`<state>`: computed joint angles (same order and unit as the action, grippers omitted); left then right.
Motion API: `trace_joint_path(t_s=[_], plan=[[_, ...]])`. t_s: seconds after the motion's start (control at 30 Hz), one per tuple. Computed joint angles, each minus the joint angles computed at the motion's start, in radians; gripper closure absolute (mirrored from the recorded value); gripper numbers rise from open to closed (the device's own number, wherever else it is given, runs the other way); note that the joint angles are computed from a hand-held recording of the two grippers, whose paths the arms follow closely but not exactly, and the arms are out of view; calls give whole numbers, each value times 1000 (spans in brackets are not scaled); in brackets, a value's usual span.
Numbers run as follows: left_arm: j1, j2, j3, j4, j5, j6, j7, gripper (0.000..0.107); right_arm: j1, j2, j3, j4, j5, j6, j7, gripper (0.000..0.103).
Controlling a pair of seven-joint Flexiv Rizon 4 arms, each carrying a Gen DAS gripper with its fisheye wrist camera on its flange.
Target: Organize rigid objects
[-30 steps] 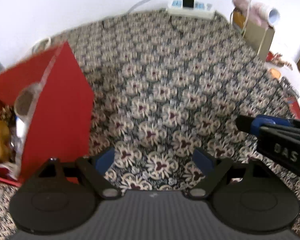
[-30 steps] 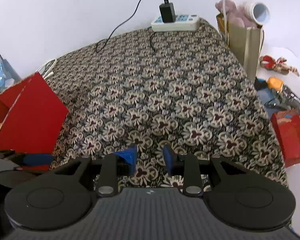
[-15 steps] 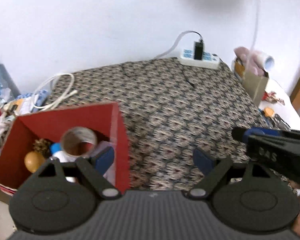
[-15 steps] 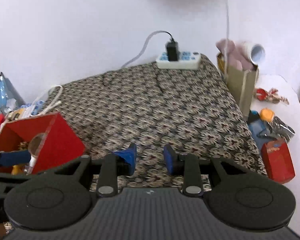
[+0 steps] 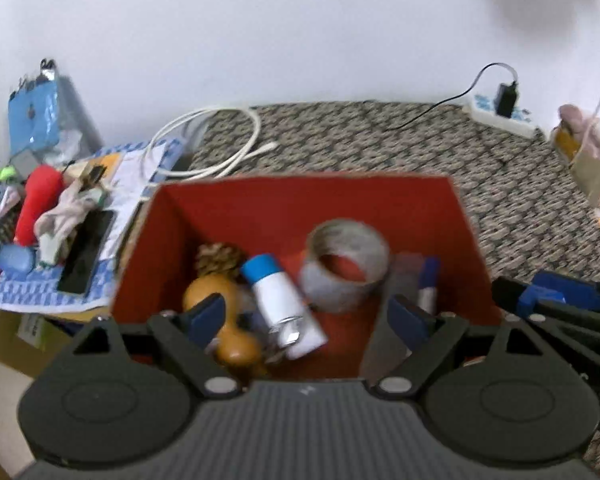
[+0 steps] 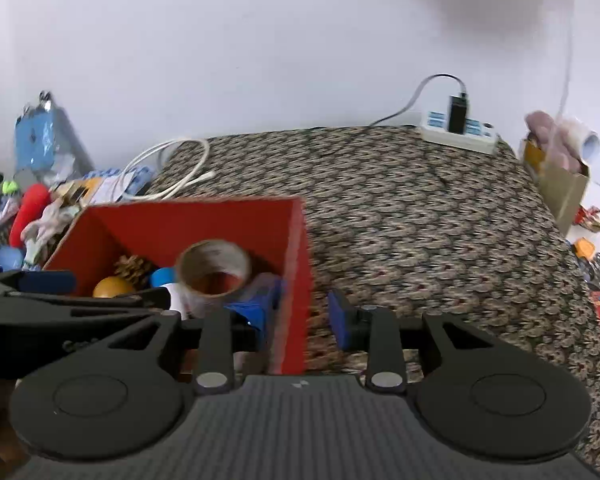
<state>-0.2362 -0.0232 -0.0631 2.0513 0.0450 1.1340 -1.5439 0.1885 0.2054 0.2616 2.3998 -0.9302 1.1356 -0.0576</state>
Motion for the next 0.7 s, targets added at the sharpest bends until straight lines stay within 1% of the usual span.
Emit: trace_joint_path(t_s=[0.07, 0.17, 0.23, 0.3, 0.4, 0.5, 0.57, 0.63, 0.7], plan=[[10, 3, 10, 18, -21, 22, 38, 17, 23, -31, 12, -29, 18, -31, 6, 88], [28, -7, 20, 9, 9, 11, 37, 17, 45, -70, 7, -52, 15, -38, 37, 88], [37, -14, 22, 18, -34, 14, 77, 17, 68, -96, 9, -80, 25, -69, 50, 88], [44, -20, 25, 13, -33, 1, 74, 17, 88, -114, 3, -100, 32, -96, 51, 88], [49, -34, 32, -3, 26, -5, 45, 17, 112, -137, -5, -125, 34, -130, 45, 88], [58, -44, 29, 8, -43, 10, 94, 17, 127, -158, -16, -141, 32, -136, 60, 88], [59, -56, 31, -1, -34, 13, 83, 17, 141, -174, -19, -157, 64, -158, 32, 88], [58, -69, 34, -13, -14, 9, 74, 17, 149, -180, -24, -160, 66, -166, 22, 88], [58, -77, 33, -16, -21, 8, 82, 17, 153, -187, -29, -160, 65, -164, 21, 88]])
